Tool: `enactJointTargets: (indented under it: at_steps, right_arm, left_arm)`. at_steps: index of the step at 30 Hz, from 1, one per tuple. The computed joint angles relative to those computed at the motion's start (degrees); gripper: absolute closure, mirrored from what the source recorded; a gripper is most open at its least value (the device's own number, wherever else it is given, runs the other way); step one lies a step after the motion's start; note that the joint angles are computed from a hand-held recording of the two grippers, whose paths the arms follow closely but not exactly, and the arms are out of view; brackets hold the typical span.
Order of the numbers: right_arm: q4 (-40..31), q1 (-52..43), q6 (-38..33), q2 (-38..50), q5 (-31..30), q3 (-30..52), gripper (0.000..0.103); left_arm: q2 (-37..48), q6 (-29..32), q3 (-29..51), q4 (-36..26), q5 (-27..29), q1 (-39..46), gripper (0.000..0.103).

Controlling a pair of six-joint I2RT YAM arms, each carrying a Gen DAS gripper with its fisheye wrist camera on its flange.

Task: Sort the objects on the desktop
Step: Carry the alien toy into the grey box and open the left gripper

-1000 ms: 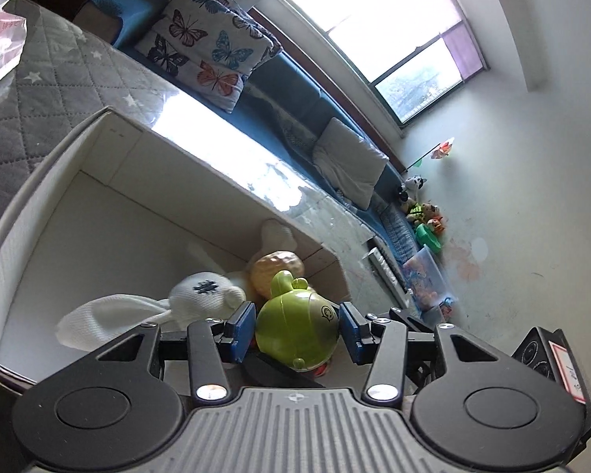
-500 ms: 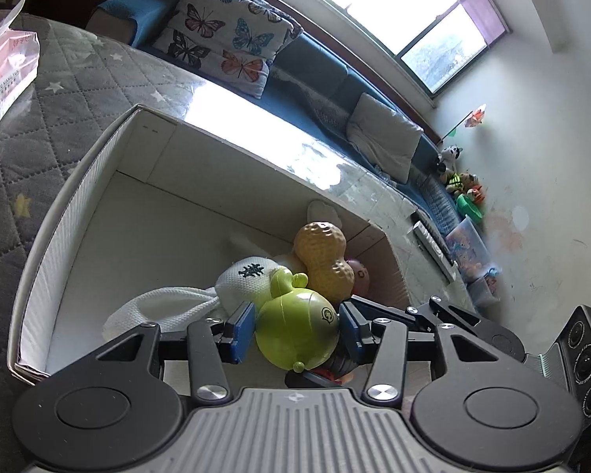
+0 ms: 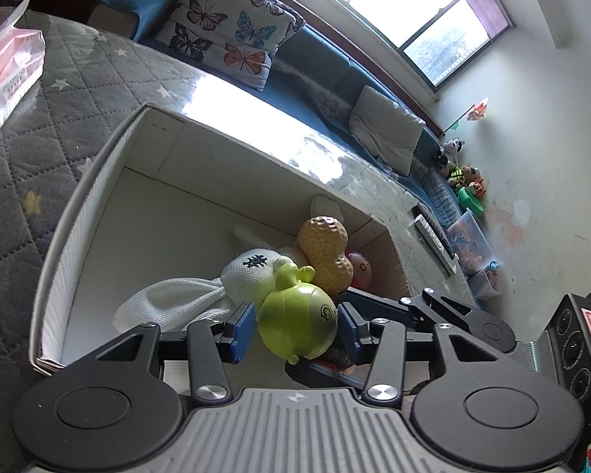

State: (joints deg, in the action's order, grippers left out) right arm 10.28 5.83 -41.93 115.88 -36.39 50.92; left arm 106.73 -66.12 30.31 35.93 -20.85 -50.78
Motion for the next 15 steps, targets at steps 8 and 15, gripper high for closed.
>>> enactJointTargets:
  at_steps: [8, 15]
  right_arm:
    - [-2.22, 0.45, -0.26, 0.19, 1.17, 1.30, 0.034]
    - [-6.49, 0.48, -1.33, 0.46, 1.97, 3.80, 0.029]
  left_arm:
    - [-0.51, -0.98, -0.51, -0.19, -0.86, -0.39, 0.055]
    - [-0.94, -1.38, -0.03, -1.90, -0.82, -0.02, 0.059]
